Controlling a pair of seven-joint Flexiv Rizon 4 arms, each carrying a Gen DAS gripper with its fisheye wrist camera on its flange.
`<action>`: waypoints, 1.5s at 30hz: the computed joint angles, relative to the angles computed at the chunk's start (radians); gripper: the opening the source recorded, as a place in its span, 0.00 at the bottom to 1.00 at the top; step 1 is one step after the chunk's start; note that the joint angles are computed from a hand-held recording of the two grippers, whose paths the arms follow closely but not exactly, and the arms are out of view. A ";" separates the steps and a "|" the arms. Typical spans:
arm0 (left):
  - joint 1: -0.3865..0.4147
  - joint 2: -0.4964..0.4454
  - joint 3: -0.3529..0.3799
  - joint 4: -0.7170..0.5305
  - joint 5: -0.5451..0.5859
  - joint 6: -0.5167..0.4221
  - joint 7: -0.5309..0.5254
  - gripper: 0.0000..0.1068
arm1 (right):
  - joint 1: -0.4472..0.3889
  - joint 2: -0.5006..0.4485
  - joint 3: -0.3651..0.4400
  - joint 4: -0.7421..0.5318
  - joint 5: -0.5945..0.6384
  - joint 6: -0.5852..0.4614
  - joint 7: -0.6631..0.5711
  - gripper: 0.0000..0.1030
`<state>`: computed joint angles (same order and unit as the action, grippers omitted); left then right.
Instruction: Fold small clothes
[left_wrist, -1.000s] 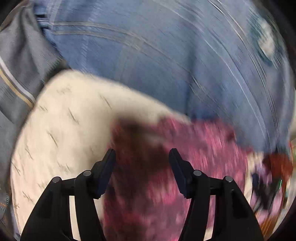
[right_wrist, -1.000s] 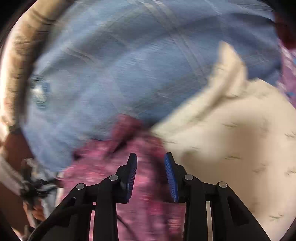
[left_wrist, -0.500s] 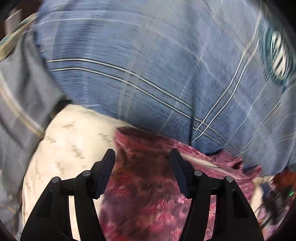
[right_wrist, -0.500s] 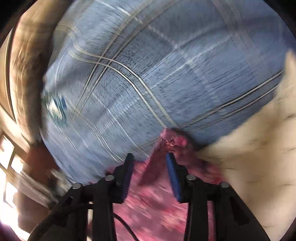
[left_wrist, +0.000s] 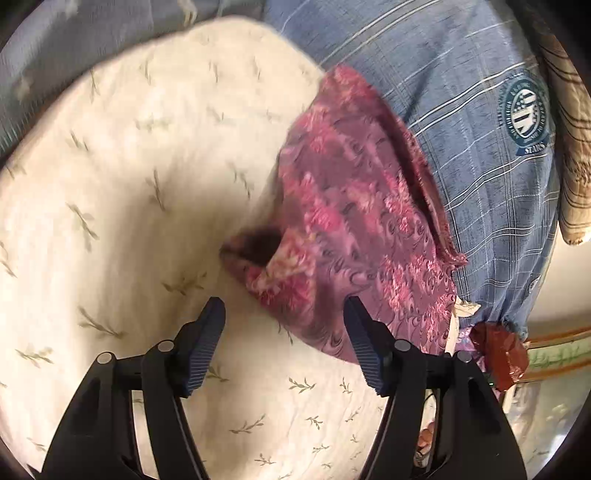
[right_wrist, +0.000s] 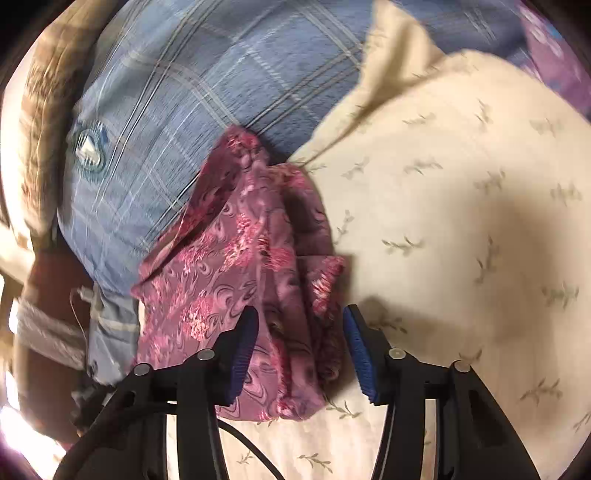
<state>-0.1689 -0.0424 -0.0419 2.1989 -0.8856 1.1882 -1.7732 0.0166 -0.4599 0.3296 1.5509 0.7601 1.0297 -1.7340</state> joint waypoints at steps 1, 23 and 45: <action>0.001 0.000 -0.003 0.002 -0.026 -0.012 0.019 0.63 | -0.018 0.001 0.010 0.000 0.031 -0.011 0.000 0.55; -0.026 0.083 0.039 -0.159 0.904 -0.118 -0.567 0.12 | -0.060 0.153 0.056 0.113 0.252 -0.108 -0.264 0.22; -0.018 0.433 0.073 0.229 0.554 -0.083 -0.310 0.39 | -0.021 0.661 -0.178 0.563 0.536 -0.048 -0.480 0.35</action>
<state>-0.1864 0.3905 0.0316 2.4279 -0.3314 1.1049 -2.0836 -0.0042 0.2015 0.1518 2.1134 1.2956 0.9820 -2.2139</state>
